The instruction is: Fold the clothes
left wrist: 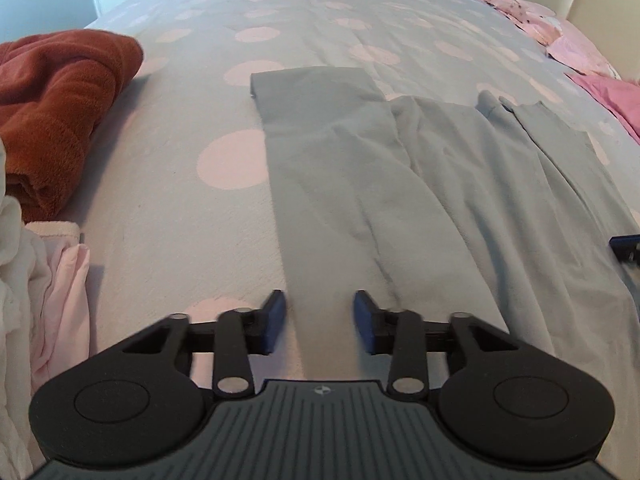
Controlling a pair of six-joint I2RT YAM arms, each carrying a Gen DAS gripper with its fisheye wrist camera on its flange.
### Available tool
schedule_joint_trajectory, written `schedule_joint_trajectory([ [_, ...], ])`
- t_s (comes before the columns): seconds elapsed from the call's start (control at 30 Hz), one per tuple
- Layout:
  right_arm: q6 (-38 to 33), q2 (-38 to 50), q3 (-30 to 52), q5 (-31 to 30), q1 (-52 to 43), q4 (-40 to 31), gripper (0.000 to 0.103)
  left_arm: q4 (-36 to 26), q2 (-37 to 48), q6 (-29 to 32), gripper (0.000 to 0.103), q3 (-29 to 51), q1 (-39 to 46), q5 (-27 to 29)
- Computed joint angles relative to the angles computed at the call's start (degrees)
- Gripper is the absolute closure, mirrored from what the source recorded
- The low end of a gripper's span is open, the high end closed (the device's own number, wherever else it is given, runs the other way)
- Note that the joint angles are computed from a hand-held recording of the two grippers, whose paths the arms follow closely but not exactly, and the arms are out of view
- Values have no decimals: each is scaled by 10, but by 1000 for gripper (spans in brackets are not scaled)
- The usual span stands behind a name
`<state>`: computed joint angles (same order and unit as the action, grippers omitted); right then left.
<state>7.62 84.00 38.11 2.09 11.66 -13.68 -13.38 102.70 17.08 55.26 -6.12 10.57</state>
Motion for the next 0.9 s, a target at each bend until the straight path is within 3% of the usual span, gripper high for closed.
schedule_joint_trajectory([
  [0.03,-2,-11,-1,3,-3,-7,99,-1,-4,4,89,-1,-4,-6],
  [0.17,-16,-59,-7,8,-27,-36,99,14,-21,20,100,-20,-16,-34],
  [0.5,-66,-192,-26,8,-184,-136,99,14,-70,40,102,-47,-3,-82],
  [0.67,-144,-239,-40,-1,-337,-186,99,6,-106,72,103,-65,4,-130],
  [0.9,-334,-278,-57,-47,-615,-225,99,26,-160,149,102,-110,40,-193],
])
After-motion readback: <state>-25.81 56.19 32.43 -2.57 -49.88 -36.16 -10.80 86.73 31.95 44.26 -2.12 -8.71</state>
